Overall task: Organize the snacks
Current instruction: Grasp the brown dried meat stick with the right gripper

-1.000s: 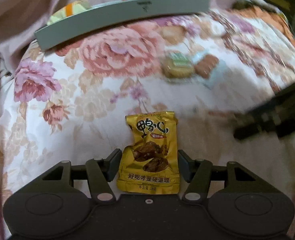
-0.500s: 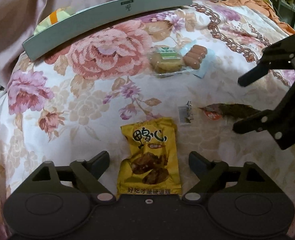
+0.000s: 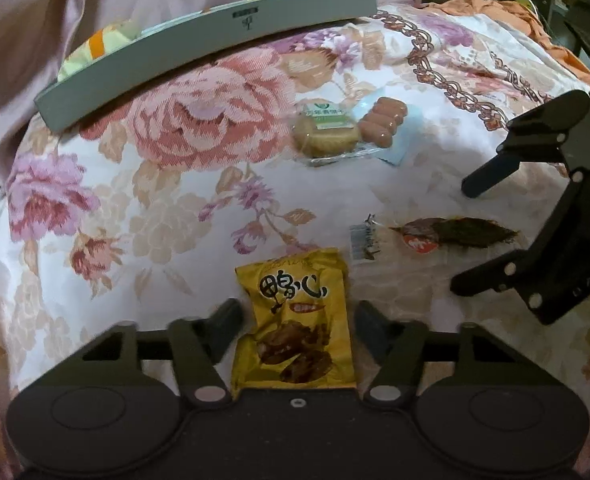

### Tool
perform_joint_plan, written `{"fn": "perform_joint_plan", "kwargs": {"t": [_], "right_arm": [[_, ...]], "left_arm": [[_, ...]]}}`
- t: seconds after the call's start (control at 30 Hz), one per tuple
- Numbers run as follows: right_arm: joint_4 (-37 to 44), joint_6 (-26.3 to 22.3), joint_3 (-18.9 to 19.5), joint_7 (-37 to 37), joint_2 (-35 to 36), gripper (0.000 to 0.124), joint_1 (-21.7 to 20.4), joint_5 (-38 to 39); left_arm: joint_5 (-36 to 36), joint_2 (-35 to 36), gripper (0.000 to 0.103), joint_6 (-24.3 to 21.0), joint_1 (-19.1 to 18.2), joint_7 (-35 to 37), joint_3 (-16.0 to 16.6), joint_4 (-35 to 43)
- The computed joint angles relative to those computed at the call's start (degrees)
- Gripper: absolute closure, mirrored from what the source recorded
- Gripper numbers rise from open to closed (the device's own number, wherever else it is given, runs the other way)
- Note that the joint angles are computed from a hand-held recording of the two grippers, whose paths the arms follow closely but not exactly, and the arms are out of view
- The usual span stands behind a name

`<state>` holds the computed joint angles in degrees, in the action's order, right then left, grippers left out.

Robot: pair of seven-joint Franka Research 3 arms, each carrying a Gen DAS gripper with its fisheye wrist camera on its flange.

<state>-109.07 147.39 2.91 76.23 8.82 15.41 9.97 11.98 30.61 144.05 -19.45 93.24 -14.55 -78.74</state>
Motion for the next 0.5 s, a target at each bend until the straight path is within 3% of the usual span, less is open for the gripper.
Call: {"fn": "perform_joint_plan", "kwargs": {"t": [0.23, 0.5], "right_arm": [[-0.6, 0.8, 0.6, -0.9, -0.5, 0.066, -0.3, 3.9], [-2.2, 3.0, 0.2, 0.7, -1.6, 0.072, 0.9, -0.8]], "left_arm": [[-1.1, -1.0, 0.055, 1.5, 0.4, -1.7, -0.3, -1.6], [-5.5, -1.0, 0.056, 3.5, 1.9, -5.6, -1.4, -2.1]]}}
